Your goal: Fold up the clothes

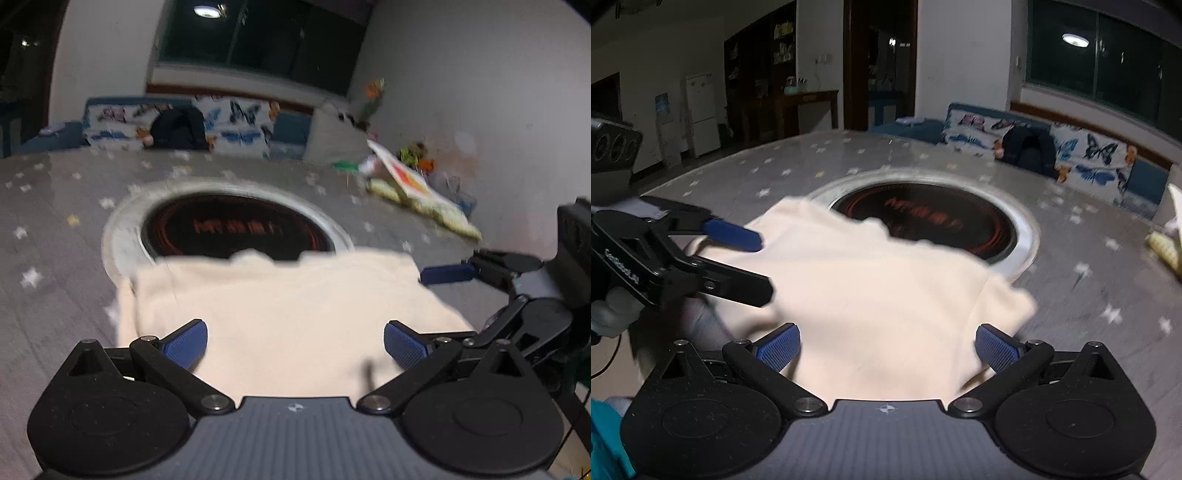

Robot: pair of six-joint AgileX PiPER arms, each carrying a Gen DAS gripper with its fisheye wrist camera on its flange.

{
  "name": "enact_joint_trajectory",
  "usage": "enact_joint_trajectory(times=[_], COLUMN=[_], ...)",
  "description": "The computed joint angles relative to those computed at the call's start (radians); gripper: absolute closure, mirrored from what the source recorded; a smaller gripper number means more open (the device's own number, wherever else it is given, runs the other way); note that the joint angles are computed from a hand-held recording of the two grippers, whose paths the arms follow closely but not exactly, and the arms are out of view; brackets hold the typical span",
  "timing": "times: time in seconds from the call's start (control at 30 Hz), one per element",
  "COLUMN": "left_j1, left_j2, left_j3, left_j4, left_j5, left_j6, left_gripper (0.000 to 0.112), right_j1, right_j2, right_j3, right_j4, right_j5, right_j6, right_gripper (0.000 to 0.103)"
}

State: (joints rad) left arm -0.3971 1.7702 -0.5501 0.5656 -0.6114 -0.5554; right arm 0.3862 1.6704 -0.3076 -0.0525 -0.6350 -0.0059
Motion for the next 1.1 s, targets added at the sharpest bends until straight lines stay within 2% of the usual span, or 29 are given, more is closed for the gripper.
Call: enact_joint_trajectory(times=[0.17,0.33,0.43,0.5,0.7,0.93,1.1], left_j1=[0.032,0.059,0.057,0.067,0.078,0.045,0.044], left_j2=[0.006,0.108,0.161,0.164,0.140,0.167,0.162], left_j3=[-0.074,-0.208,-0.249,-0.237,-0.248,-0.312,-0.304], left_j4=[0.018,0.153,0.165,0.160,0.191,0.193,0.175], left_j5=[0.036,0.096,0.129,0.102,0.105,0.205,0.209], left_j6=[-0.044,-0.209,-0.236,-0.218,-0.286,-0.312,-0.296], left_gripper=[0.009,0.009,0.009,0.009,0.009,0.009,0.009], right_j1=[-0.061,-0.080,-0.083,-0.089,-0.057,0.010,0.031], right_j2=[0.039,0.119,0.145,0.146,0.060,0.110,0.146], right_j3=[-0.100,-0.187,-0.196,-0.187,-0.185,-0.273,-0.303], right_j4=[-0.056,-0.105,-0.111,-0.122,-0.073,-0.092,-0.075], right_j5=[0.055,0.082,0.076,0.069,0.128,0.183,0.218], right_j6=[0.057,0.125,0.124,0.121,0.085,0.095,0.099], right_gripper=[0.000,0.000,0.000,0.000,0.000,0.000,0.000])
